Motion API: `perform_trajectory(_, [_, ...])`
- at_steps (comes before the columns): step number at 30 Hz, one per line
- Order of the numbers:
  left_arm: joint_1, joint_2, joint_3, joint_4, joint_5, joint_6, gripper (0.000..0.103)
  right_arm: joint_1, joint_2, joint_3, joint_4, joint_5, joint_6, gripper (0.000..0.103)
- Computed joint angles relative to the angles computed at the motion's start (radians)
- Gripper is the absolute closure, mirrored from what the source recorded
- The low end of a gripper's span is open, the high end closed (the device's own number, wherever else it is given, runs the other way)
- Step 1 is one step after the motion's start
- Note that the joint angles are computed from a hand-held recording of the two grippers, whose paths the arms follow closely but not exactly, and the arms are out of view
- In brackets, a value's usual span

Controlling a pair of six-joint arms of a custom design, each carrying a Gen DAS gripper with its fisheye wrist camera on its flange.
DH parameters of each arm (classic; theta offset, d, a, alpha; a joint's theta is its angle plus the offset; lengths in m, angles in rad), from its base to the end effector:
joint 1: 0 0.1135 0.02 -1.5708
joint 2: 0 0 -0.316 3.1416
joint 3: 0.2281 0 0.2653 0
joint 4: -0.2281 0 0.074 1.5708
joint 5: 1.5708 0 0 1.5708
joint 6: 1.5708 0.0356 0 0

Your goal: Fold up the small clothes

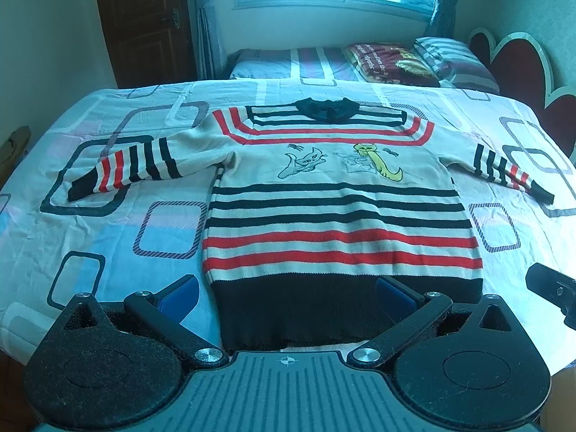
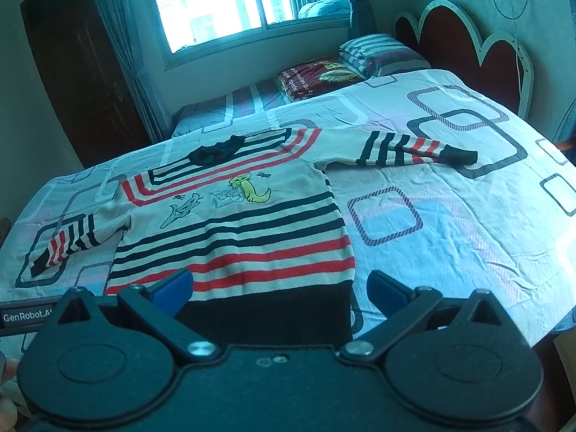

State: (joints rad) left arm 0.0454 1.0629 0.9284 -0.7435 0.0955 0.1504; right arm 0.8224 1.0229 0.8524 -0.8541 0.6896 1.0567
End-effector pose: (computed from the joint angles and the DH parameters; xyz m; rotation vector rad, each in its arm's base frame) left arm 0.2003 0.0057 0.3302 0.1703 2.4376 -0.0300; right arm 0.1343 0.1113 0.3118 0.4941 2.2369 0.0323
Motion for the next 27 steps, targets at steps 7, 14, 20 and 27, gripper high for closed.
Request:
perform_trajectory(7, [-0.029,0.037,-0.009,0.058,-0.028,-0.021,0.000,-0.076,0.018,-0.019,0.070,-0.028,-0.076,0.001])
perform_trajectory(14, [-0.062,0.109,0.000,0.114,-0.060,-0.056,0.000,-0.188,0.028,-0.051,0.160,-0.077,-0.169,0.001])
perform_trajectory(20, [-0.098,0.181,0.024,0.159,-0.090,-0.090,0.000,-0.282,0.050,-0.065,0.232,-0.127,-0.249,0.001])
perform_trajectory(27, [-0.150,0.287,0.058,0.218,-0.131,-0.124,0.000,-0.430,0.089,-0.090,0.341,-0.209,-0.357,0.001])
